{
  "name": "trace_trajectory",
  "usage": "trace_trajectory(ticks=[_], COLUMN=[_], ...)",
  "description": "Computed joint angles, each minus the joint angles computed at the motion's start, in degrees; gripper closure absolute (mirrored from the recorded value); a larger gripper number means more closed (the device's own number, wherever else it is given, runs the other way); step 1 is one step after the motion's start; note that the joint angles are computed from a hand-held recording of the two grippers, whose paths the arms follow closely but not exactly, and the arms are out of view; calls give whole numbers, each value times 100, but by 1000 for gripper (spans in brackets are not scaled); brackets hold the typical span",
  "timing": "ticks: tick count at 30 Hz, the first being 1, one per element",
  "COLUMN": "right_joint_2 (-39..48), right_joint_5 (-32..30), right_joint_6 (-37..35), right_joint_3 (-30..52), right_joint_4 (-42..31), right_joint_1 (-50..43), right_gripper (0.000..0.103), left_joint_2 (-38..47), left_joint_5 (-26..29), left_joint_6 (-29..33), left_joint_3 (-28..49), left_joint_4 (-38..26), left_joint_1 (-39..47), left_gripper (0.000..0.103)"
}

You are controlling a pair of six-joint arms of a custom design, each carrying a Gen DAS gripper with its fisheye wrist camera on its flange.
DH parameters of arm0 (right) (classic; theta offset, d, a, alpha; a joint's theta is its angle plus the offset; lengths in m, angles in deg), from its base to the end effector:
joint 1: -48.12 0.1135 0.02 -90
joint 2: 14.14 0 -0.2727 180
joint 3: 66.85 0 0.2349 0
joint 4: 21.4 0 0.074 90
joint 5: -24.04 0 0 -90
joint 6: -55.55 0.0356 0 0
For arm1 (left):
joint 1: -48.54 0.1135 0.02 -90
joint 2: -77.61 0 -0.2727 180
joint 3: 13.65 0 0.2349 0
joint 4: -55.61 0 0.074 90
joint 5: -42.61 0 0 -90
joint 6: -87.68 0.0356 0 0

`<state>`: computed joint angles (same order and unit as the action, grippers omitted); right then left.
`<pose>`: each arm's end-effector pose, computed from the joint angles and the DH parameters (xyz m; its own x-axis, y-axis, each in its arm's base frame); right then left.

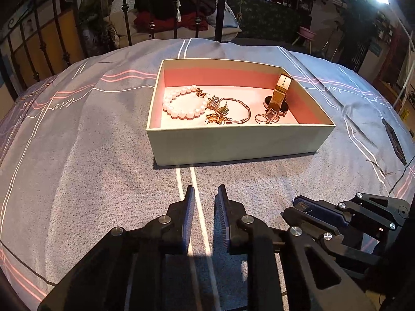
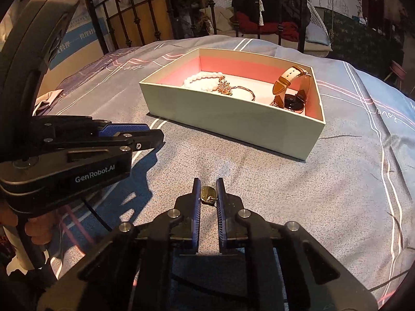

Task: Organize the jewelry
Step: 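Grasp the gold square pendant with the right tool, then lower the pendant into the box and open the right tool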

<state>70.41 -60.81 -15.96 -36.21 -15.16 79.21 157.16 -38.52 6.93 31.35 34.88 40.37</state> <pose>0.1782 0.1037 0.1142 -0.7471 -0.0817 -0.6597 -0.2379 0.9595 0.1506 0.2231 -0.0376 0.1587 -0.7665 0.2705 -0.5825 0.3552 0.9342 -0.0335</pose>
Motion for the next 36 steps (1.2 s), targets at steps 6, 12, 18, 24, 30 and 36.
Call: trace_trajectory(ticks=[6, 12, 18, 24, 30, 36], right_joint_2=[-324, -885, -937, -360, 348, 659], right_joint_5=[16, 40, -6, -208, -336, -357], right_joint_6=[45, -148, -617, -930, -1063, -1040], right_joint_3=[-125, 65, 591, 1260, 1690, 1794], right_joint_4=[-51, -534, -805, -787, -648, -499], right_joint_1=[-52, -258, -750, -1276, -1537, -1591], right_gripper=[90, 90, 90, 90, 90, 90], left_joint_2=[-273, -515, -100, 650, 1230, 1540], left_joint_5=[143, 395, 327, 289, 243, 206], left_joint_6=[-26, -110, -283, -434, -493, -506], left_joint_3=[34, 353, 964, 1847, 2351, 2467], left_joint_4=[-233, -531, -495, -508, -541, -493], left_joint_1=[-25, -104, -285, -387, -388, -381], left_gripper=[85, 85, 85, 85, 85, 85])
